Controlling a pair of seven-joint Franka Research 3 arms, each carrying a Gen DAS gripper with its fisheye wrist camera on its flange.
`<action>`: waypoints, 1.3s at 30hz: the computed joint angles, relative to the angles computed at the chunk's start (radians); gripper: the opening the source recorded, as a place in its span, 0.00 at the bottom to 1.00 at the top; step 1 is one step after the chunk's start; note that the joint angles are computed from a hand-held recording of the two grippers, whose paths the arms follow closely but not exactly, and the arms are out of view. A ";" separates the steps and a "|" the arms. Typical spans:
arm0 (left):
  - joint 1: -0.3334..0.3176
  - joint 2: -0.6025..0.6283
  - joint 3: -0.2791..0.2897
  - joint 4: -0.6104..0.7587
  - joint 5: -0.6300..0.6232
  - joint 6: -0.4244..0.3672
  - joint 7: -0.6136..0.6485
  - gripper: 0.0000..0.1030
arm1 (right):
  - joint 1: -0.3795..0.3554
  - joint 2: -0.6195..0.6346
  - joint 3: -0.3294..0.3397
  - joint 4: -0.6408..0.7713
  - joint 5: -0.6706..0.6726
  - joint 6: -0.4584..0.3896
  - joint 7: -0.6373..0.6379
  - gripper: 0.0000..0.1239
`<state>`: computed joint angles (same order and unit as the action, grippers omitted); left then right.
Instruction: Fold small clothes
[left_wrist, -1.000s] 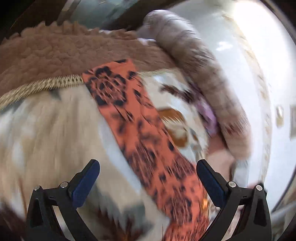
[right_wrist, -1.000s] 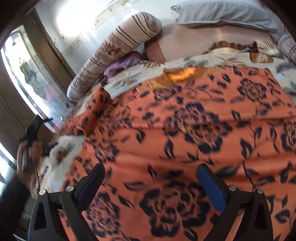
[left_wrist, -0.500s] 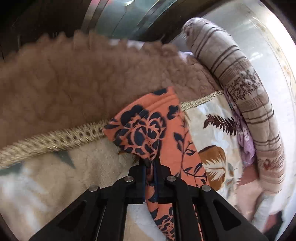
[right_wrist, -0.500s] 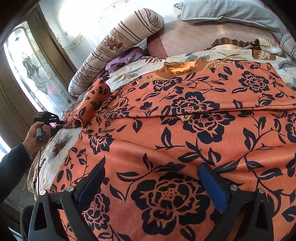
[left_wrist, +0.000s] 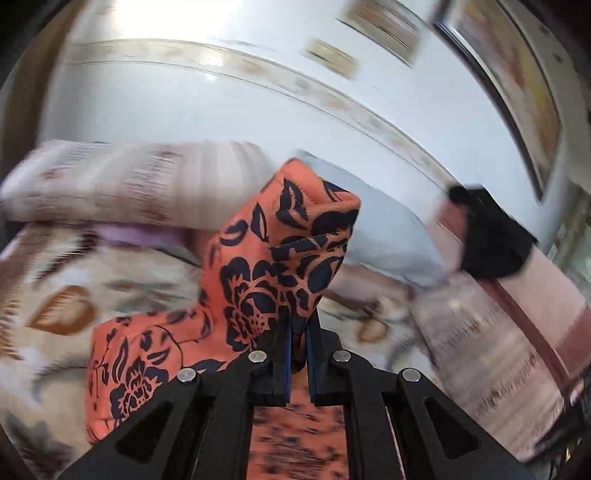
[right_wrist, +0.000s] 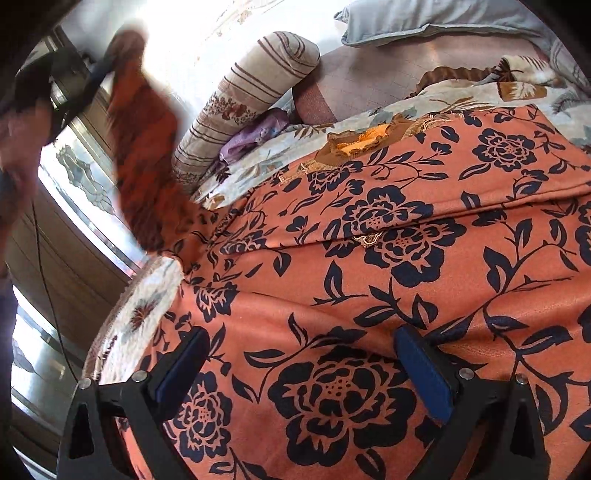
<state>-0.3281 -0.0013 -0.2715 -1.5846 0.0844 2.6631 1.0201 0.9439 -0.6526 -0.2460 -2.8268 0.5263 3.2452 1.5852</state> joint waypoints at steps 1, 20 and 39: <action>-0.022 0.050 -0.021 0.049 0.011 -0.021 0.007 0.06 | 0.021 -0.006 -0.020 -0.003 0.001 0.010 -0.005 0.82; 0.058 -0.084 0.054 -0.313 0.126 -0.251 -0.165 0.72 | 0.097 -0.293 -0.277 -0.019 -0.069 0.042 0.116 0.82; 0.078 -0.209 0.059 -0.624 0.022 -0.012 -0.004 0.72 | -0.659 0.326 0.124 0.525 -0.511 -0.613 0.148 0.09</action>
